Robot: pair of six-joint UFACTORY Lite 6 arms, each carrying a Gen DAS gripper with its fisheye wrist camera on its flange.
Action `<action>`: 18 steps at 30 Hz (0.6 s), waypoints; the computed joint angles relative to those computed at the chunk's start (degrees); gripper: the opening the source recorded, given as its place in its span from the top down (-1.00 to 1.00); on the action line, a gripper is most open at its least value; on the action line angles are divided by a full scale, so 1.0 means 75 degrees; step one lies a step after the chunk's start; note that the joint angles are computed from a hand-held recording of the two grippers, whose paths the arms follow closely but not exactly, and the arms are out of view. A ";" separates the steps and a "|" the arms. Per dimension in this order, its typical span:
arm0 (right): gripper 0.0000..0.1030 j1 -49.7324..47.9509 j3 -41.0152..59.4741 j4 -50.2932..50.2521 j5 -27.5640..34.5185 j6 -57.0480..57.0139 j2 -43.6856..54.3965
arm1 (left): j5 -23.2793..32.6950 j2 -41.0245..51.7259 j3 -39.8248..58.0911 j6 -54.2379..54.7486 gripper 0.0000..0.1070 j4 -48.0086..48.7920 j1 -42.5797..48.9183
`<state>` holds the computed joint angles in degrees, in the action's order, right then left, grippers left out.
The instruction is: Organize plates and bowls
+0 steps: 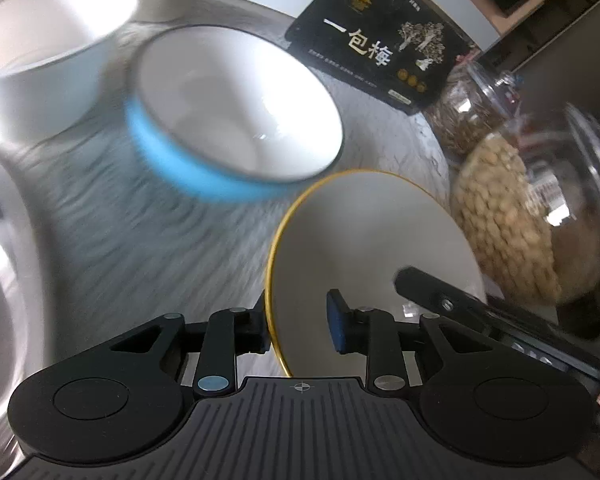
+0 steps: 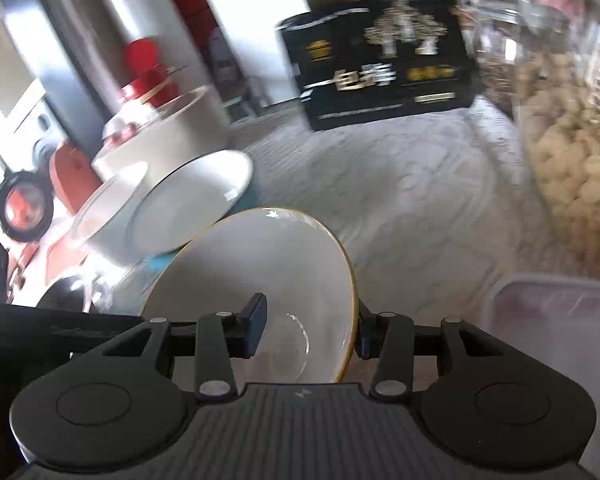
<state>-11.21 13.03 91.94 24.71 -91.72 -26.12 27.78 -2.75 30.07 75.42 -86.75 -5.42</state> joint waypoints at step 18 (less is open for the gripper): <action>0.11 0.3331 -0.0854 -0.0227 -0.2183 0.2332 -0.1046 | 0.0322 -0.3311 -0.2008 -0.1313 0.36 0.2841 0.1404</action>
